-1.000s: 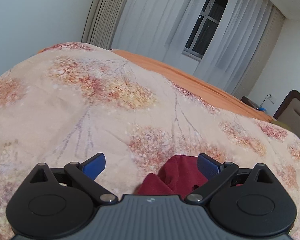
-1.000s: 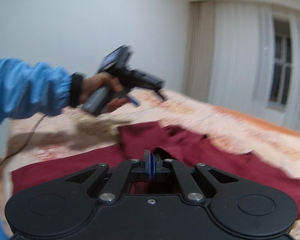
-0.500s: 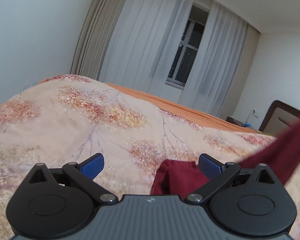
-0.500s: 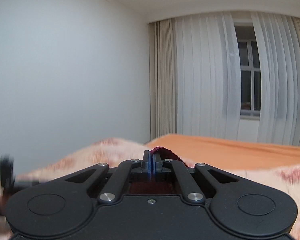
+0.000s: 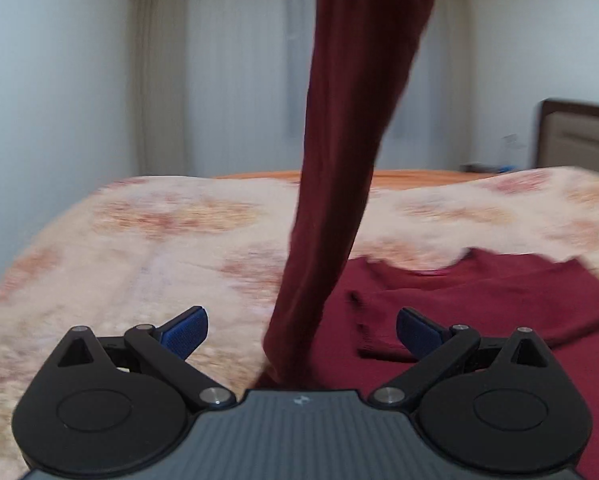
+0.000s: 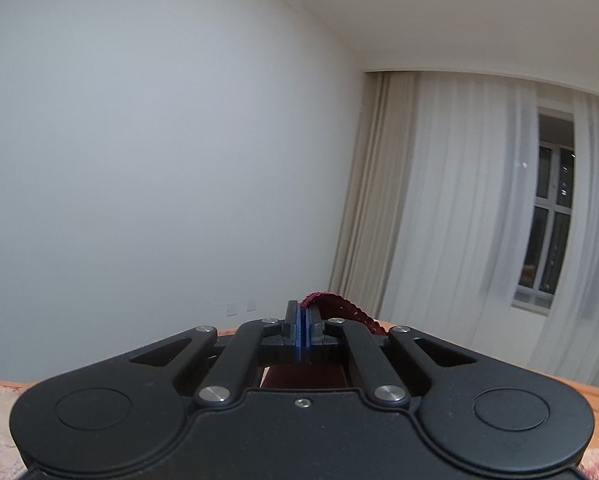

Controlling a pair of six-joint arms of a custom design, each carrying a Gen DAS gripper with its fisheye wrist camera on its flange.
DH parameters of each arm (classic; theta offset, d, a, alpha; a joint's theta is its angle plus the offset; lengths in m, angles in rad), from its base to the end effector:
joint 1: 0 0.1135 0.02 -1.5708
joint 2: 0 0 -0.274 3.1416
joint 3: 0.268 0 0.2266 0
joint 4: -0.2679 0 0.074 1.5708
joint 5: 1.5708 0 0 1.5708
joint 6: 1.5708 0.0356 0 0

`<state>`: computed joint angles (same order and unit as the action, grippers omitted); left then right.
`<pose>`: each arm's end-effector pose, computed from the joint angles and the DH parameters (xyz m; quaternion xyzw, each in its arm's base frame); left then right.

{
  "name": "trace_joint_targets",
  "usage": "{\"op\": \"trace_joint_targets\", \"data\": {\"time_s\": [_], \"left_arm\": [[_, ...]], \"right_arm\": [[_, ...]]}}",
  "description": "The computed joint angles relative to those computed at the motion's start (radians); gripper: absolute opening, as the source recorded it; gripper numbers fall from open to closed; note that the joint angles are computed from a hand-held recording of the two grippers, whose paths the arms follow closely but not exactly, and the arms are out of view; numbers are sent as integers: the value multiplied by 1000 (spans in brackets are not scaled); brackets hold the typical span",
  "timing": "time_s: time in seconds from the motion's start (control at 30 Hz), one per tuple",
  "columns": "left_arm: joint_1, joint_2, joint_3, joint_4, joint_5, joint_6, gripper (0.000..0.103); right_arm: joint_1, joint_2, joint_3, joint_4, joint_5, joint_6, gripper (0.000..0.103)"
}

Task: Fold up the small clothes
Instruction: 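Lift the hem with the right gripper and carry it toward the collar, then lower the held hem onto the shirt near the collar with the right gripper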

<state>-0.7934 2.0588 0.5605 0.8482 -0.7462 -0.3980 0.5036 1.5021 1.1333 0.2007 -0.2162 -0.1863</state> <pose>0.2304 -0.1996 0.0813 0.0051 0.8498 0.0382 0.5257 0.2887 0.1678 0.3459 -0.3223 0.6912 0.1827 0.6204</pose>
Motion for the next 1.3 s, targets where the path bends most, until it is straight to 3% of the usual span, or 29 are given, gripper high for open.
{"op": "trace_joint_targets", "data": {"time_s": [0.07,0.17,0.23,0.33,0.5,0.57,0.67,0.97,1.13,1.3], "left_arm": [[21,21,99,-136,-64,-45,102],[76,30,118,-154,-94,-110,102],[109,29,137,-236,-139,-181,102],[151,42,127,-260,-200,-243,101],[213,34,19,-120,-85,-261,101],[215,46,-33,-21,-56,-215,101],[202,68,-51,34,-28,-138,102],[55,12,-121,-12,52,13,102],[11,-71,-207,-3,129,29,102],[100,-207,-245,-36,243,-4,102]], "right_arm": [[28,11,4,-2,14,-13,1],[32,19,-10,11,14,-39,1],[17,25,-41,48,1,-29,1],[-40,32,-111,118,-62,-5,1],[-165,-6,-320,270,-161,-17,1],[-243,-32,-405,307,-219,-13,1],[-354,-56,-531,360,-294,-16,1],[-578,65,-785,525,-407,-87,1],[-676,187,-879,649,-443,-121,1],[-826,271,-969,740,-526,-165,1]]}}
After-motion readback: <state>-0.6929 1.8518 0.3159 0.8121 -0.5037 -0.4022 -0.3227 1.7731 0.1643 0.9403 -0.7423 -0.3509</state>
